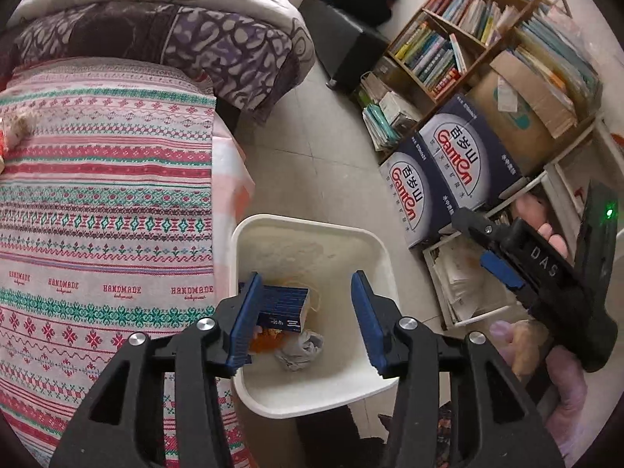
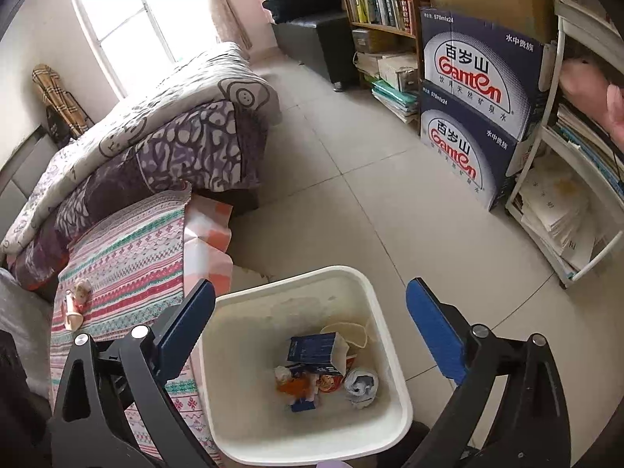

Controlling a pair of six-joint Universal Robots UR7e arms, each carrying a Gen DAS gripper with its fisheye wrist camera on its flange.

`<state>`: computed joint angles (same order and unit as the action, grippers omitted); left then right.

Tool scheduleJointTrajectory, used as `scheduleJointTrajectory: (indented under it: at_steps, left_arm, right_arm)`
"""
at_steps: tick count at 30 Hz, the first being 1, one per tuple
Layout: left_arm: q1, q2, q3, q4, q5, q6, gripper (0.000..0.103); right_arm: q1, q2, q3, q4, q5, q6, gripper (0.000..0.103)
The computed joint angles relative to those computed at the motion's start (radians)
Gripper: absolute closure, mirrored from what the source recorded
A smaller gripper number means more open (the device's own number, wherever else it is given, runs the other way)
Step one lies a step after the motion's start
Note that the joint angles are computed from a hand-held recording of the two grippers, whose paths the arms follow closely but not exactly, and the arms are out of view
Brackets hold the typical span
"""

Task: Collect trash
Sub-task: 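Open the left gripper to drop the orange toy into the white bin, then grasp the red snack bag on the blanket with the left gripper and lift it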

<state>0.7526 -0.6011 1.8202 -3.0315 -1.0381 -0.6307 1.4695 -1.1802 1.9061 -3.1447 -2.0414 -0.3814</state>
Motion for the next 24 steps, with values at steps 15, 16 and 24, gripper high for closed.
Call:
scheduleJointTrajectory:
  at_steps: [15, 16, 24]
  left_arm:
    - [0.094, -0.218, 0.149, 0.262, 0.275, -0.280, 0.040]
    - [0.112, -0.241, 0.150, 0.317, 0.318, -0.303, 0.040]
    - [0.294, -0.351, 0.131, 0.415, 0.499, -0.323, 0.039]
  right_arm:
    - [0.066, 0.090, -0.021, 0.106, 0.050, 0.079, 0.007]
    - [0.069, 0.101, -0.028, 0.123, 0.054, 0.092, 0.007]
    - [0.099, 0.202, -0.062, 0.137, 0.013, 0.092, 0.007]
